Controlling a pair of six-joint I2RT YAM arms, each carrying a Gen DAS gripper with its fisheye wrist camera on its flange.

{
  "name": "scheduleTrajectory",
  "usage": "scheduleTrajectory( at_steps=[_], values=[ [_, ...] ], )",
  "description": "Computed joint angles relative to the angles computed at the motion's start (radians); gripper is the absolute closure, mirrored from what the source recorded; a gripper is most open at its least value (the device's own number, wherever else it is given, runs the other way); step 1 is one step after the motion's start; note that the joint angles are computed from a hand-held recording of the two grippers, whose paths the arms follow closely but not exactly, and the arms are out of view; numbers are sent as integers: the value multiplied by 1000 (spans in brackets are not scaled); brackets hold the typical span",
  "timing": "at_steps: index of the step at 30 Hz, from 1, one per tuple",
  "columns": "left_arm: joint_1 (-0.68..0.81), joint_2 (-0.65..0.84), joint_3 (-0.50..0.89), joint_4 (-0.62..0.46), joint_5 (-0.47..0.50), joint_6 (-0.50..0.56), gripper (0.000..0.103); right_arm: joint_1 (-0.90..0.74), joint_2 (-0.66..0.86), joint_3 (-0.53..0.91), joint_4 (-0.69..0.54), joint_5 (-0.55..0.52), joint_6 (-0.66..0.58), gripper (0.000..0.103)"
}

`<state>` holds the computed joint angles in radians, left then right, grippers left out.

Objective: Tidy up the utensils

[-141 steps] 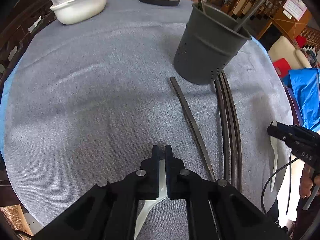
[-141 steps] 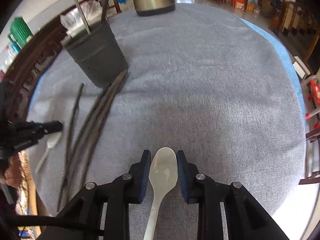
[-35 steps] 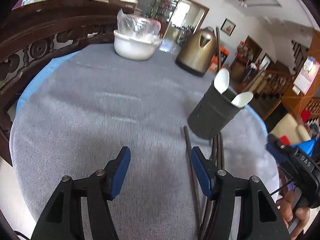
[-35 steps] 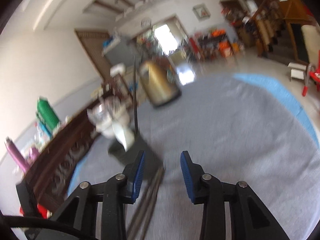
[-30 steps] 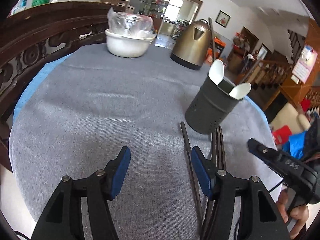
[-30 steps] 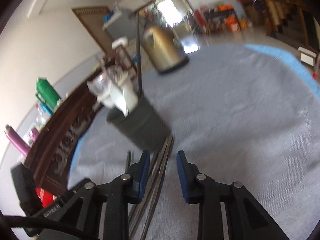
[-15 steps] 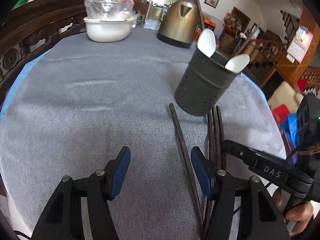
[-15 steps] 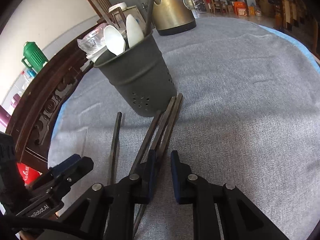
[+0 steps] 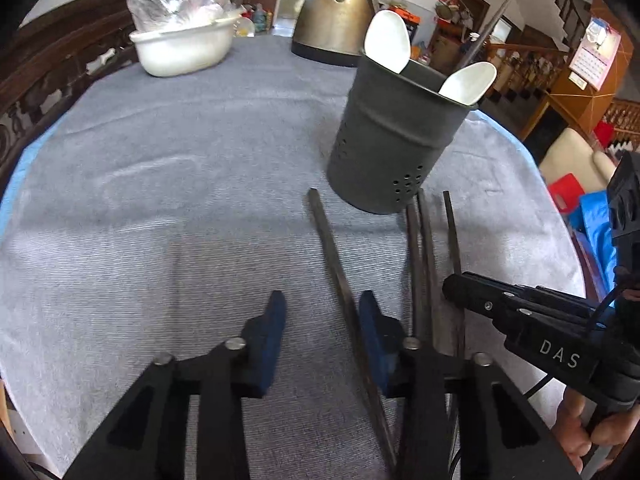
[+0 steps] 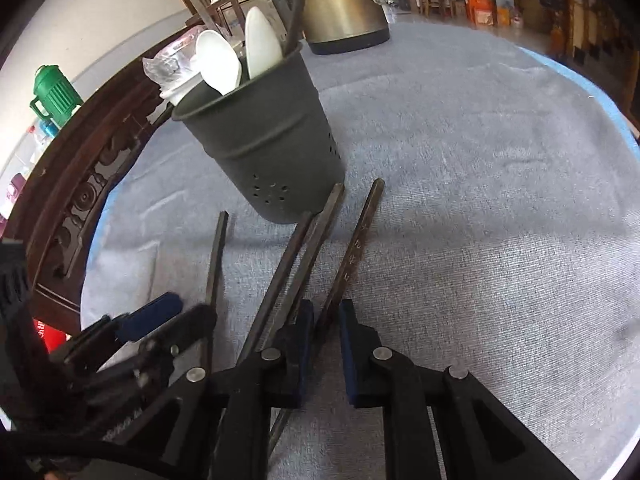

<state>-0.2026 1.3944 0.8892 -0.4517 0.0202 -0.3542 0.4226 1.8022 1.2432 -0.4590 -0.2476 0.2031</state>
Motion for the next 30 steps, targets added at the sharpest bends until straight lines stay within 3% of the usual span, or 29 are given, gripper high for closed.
scheduleTrajectory(
  at_steps=[1,5,9,13,15,17,21,26,30],
  values=[
    [1,3,2,-2,5,13,77,-9,0,7,-18,6,-15,89],
    [2,32,23,-7,33,100,86,-38,5,45,-112,20,-133,89],
    [47,73,60,-23,110,191,87,-70,14,83,-211,-12,-253,87],
    [108,109,100,-61,204,235,87,-124,64,161,-319,-101,-249,86],
    [134,120,124,-93,230,238,78,-157,90,203,-360,-150,-232,82],
    [161,115,131,-92,233,242,60,-185,87,207,-352,-191,-209,79],
    [185,140,189,-103,212,245,59,-232,102,257,-321,-225,-143,70],
    [210,255,320,-152,231,222,59,-239,198,393,-349,-209,-66,69],
    [217,380,440,-212,277,163,59,-209,284,498,-411,-139,-26,70]
  ],
)
